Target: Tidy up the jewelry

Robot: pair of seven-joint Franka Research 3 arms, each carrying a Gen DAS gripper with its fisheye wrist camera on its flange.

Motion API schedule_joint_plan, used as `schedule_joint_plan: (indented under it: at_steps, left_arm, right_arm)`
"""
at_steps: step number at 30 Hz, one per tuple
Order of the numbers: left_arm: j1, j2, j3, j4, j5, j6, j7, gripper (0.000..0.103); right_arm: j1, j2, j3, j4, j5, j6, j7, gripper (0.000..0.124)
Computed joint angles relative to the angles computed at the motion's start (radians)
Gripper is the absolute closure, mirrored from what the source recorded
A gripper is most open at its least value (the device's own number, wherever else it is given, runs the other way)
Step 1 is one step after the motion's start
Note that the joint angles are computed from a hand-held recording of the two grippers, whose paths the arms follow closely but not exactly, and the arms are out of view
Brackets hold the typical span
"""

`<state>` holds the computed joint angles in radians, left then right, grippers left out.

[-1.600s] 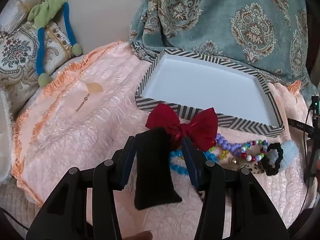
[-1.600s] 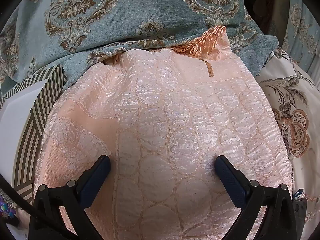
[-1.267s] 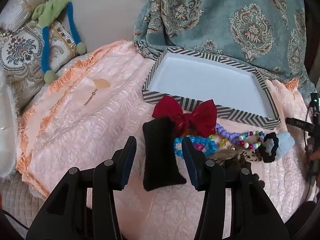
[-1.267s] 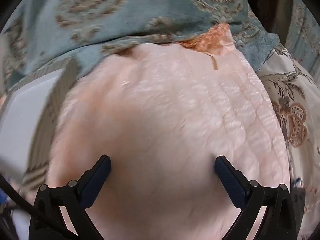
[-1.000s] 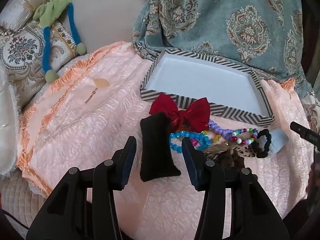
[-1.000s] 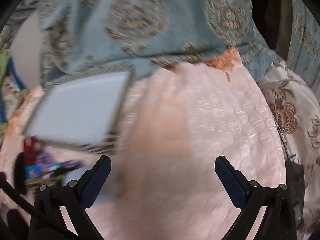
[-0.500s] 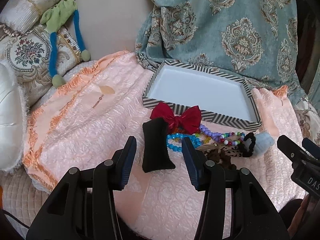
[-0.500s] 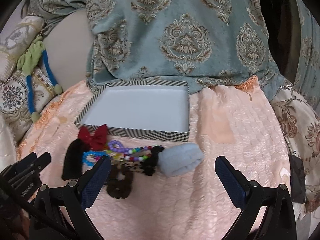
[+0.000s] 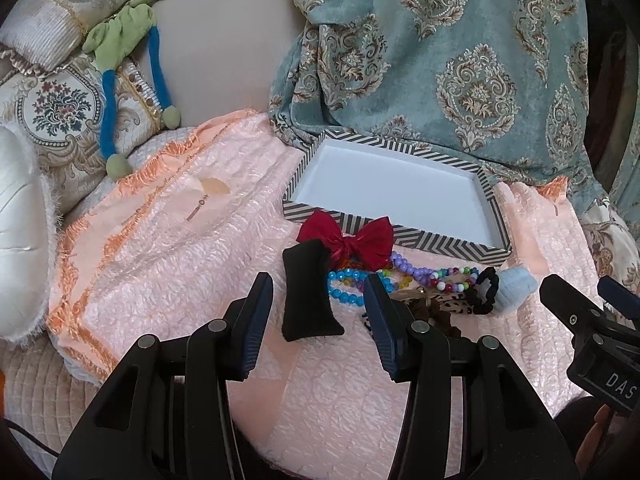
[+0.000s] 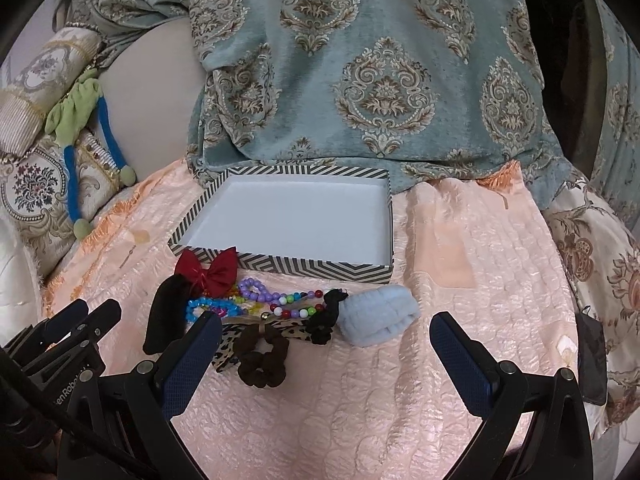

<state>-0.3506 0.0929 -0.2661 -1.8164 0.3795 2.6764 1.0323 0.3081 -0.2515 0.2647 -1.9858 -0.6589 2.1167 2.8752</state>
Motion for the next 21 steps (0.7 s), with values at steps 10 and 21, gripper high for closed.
schedule_joint_plan:
  at_steps: [10, 21]
  left_arm:
    - [-0.004, 0.002, 0.001, 0.001, 0.010, 0.003, -0.012, 0.056]
    - [-0.001, 0.001, 0.001, -0.006, 0.005, 0.004, -0.014, 0.056]
  right_arm:
    - [0.000, 0.000, 0.004, 0.009, -0.008, -0.012, 0.006, 0.021]
    - [0.001, -0.002, 0.002, 0.003, -0.011, -0.003, 0.007, 0.021]
